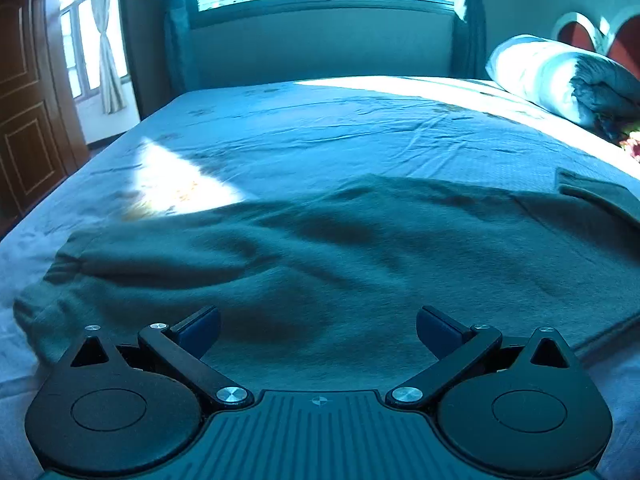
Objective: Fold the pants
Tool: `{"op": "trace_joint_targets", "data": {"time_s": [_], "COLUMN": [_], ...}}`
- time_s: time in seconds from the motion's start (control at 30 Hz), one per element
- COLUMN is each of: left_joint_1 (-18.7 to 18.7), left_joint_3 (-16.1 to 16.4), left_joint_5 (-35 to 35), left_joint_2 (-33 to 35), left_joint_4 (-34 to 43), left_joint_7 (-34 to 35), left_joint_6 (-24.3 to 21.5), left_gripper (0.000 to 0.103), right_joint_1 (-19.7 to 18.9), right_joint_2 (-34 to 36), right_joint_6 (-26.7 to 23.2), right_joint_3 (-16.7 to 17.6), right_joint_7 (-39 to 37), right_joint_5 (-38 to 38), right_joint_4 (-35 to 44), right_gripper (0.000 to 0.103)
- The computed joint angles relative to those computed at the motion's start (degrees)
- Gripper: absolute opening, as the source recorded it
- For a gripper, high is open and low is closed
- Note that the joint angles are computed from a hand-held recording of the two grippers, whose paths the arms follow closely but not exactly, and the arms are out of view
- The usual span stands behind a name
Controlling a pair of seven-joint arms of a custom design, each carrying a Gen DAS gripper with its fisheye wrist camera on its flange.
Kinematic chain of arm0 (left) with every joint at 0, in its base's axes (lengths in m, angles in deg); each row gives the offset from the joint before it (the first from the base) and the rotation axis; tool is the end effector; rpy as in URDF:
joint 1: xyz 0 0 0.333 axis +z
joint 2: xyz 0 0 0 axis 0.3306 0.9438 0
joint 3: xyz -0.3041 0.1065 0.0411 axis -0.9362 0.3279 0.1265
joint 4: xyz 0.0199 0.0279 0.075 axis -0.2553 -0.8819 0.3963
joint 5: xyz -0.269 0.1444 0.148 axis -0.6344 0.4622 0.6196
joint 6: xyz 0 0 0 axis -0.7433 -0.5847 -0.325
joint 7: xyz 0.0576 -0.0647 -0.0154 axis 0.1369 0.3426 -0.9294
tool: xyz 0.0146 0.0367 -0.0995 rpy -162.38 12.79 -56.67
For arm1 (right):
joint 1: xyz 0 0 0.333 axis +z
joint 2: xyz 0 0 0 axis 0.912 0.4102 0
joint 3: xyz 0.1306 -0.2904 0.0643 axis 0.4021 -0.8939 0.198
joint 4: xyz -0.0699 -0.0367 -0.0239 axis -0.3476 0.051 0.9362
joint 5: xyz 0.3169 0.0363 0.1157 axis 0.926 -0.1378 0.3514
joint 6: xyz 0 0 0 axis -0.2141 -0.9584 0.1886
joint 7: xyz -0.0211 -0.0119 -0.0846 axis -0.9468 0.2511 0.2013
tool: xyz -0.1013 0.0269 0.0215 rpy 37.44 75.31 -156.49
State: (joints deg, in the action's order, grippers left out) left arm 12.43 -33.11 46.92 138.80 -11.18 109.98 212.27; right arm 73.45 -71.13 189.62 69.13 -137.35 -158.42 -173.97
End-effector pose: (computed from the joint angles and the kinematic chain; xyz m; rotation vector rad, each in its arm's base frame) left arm 0.7789 -0.1465 0.4631 -1.1744 2.1096 -0.9406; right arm 0.5466 0.0778 0.4460 -0.6422 2.2284 -0.7746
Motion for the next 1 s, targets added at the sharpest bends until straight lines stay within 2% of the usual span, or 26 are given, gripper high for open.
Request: {"op": "trace_joint_targets", "data": {"time_s": [0.03, 0.1, 0.13, 0.17, 0.2, 0.23, 0.3, 0.33, 0.37, 0.47, 0.57, 0.63, 0.67, 0.7, 0.77, 0.83, 0.9, 0.93, 1.0], "left_joint_1": [-1.1, -2.8, -3.2, -3.2, -2.8, -2.4, -1.6, -1.6, -1.6, -1.7, -1.8, -1.8, -1.8, -1.8, -1.7, -1.6, -1.6, -1.5, -1.1], "left_joint_3": [0.6, 1.6, 1.8, 1.9, 1.5, 1.0, 0.1, 0.1, 0.2, 0.3, 0.5, 0.5, 0.5, 0.5, 0.4, 0.3, 0.1, 0.0, -0.5], "left_joint_5": [0.8, 2.4, 2.6, 2.5, 2.1, 1.6, 0.8, 0.8, 0.8, 0.8, 0.9, 0.9, 0.9, 0.9, 0.9, 0.8, 0.6, 0.5, 0.0], "left_joint_2": [-0.2, 1.4, 1.5, 0.5, -0.6, -0.9, -1.6, -1.5, -1.3, -1.1, -1.5, -1.6, -1.6, -1.4, -1.0, -1.1, -1.3, -1.3, -1.1], "left_joint_4": [-0.7, 2.2, 1.9, -0.5, -3.2, -3.9, -5.2, -4.8, -4.4, -3.6, -4.5, -4.6, -4.6, -4.3, -3.5, -3.6, -4.2, -4.3, -3.6], "left_joint_7": [0.0, -1.6, -2.5, -3.1, -3.4, -3.5, -3.1, -2.7, -2.7, -2.9, -3.1, -3.2, -3.2, -3.2, -3.0, -2.9, -2.7, -2.6, -2.2], "left_joint_6": [0.4, -4.2, -4.6, -3.1, -1.4, -1.1, -1.0, -1.4, -1.9, -2.9, -2.4, -2.4, -2.4, -2.7, -3.2, -3.1, -2.5, -2.6, -3.1], "left_gripper": [0.103, 0.103, 0.103, 0.103, 0.103, 0.103, 0.103, 0.103, 0.103, 0.103, 0.103, 0.103, 0.103, 0.103, 0.103, 0.103, 0.103, 0.103, 0.103], "right_joint_1": [0.2, 1.4, 2.1, 2.6, 2.9, 3.0, 3.2, 2.6, 3.5, 5.4, 8.4, 9.2, 8.7, 7.8, 7.7, 9.7, 8.8, 8.4, 7.8], "right_joint_2": [-0.2, -0.5, -0.4, 0.0, 0.6, 1.4, 4.4, 5.9, 9.0, 16.5, 22.3, 23.7, 24.1, 23.9, 20.6, 15.7, 7.9, 5.3, -1.7], "right_joint_6": [-0.9, -5.3, -7.8, -9.4, -10.1, -9.8, -9.9, -10.8, -11.1, -16.0, -19.5, -18.2, -17.3, -17.4, -13.8, -10.2, -7.7, -7.0, -8.1], "right_joint_3": [0.3, 1.2, 1.7, 1.9, 2.0, 1.9, 1.7, 2.7, 1.6, 0.9, -1.8, -3.1, -3.0, -2.8, -5.1, -9.5, -10.5, -10.6, -10.7], "right_joint_7": [-1.9, -9.6, -14.3, -18.9, -22.9, -26.8, -37.7, -42.7, -51.7, -69.5, -77.5, -80.3, -81.9, -82.8, -74.5, -61.7, -43.9, -38.0, -22.8], "right_joint_5": [1.3, 4.0, 4.2, 4.4, 4.2, 4.1, 4.9, 6.4, 9.7, 13.1, 11.1, 11.2, 13.4, 17.4, 18.4, 13.9, 7.1, 4.6, -1.4], "right_joint_4": [0.1, 1.7, 2.9, 4.2, 5.6, 7.0, 11.4, 13.5, 17.5, 27.2, 34.6, 36.4, 37.2, 37.8, 34.1, 28.4, 19.8, 16.8, 8.3], "right_gripper": [0.017, 0.027, 0.028, 0.03, 0.038, 0.042, 0.041, 0.041, 0.041, 0.041, 0.041, 0.035, 0.013, 0.0, 0.0, 0.0, 0.0, 0.0, 0.0]}}
